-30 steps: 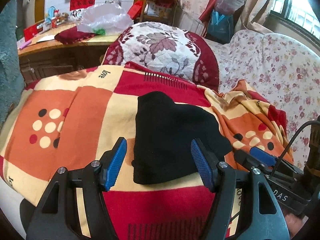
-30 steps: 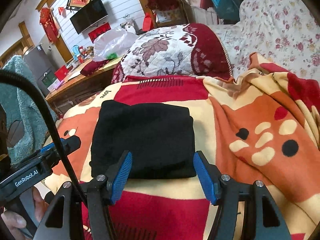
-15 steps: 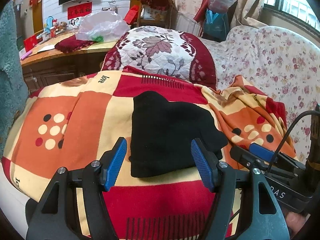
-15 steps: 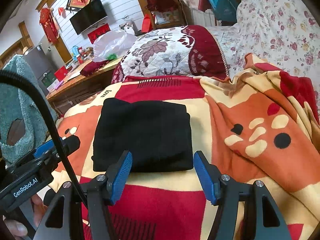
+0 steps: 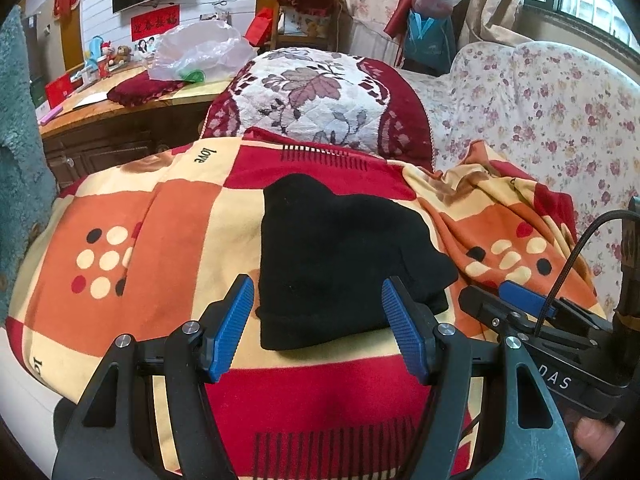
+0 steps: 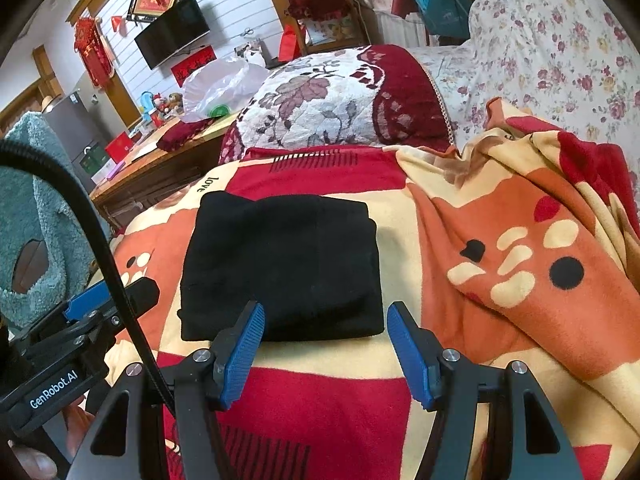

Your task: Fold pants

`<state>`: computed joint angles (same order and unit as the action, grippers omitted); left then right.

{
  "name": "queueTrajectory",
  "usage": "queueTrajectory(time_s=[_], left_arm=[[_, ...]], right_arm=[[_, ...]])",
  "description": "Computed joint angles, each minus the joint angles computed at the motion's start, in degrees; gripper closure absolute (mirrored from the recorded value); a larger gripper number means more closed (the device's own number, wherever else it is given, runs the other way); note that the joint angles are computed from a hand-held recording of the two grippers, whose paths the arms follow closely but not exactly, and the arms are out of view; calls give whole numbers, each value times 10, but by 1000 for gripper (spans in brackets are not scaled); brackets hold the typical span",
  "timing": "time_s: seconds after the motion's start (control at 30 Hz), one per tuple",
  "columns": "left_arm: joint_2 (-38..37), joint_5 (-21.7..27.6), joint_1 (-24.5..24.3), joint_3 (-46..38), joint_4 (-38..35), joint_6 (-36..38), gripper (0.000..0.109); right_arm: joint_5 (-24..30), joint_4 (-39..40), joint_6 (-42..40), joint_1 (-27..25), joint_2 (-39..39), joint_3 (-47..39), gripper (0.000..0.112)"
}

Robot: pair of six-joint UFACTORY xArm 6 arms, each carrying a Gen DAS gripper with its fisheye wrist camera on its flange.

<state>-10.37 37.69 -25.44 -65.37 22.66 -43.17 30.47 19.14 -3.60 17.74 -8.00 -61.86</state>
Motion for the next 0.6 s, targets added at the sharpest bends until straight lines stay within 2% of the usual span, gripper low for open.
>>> queueTrajectory(time_s=[0.6], left_arm=[[5,9,-4,-2,9,0,42]], right_arm=[[0,3,-2,-1,4,2,50]])
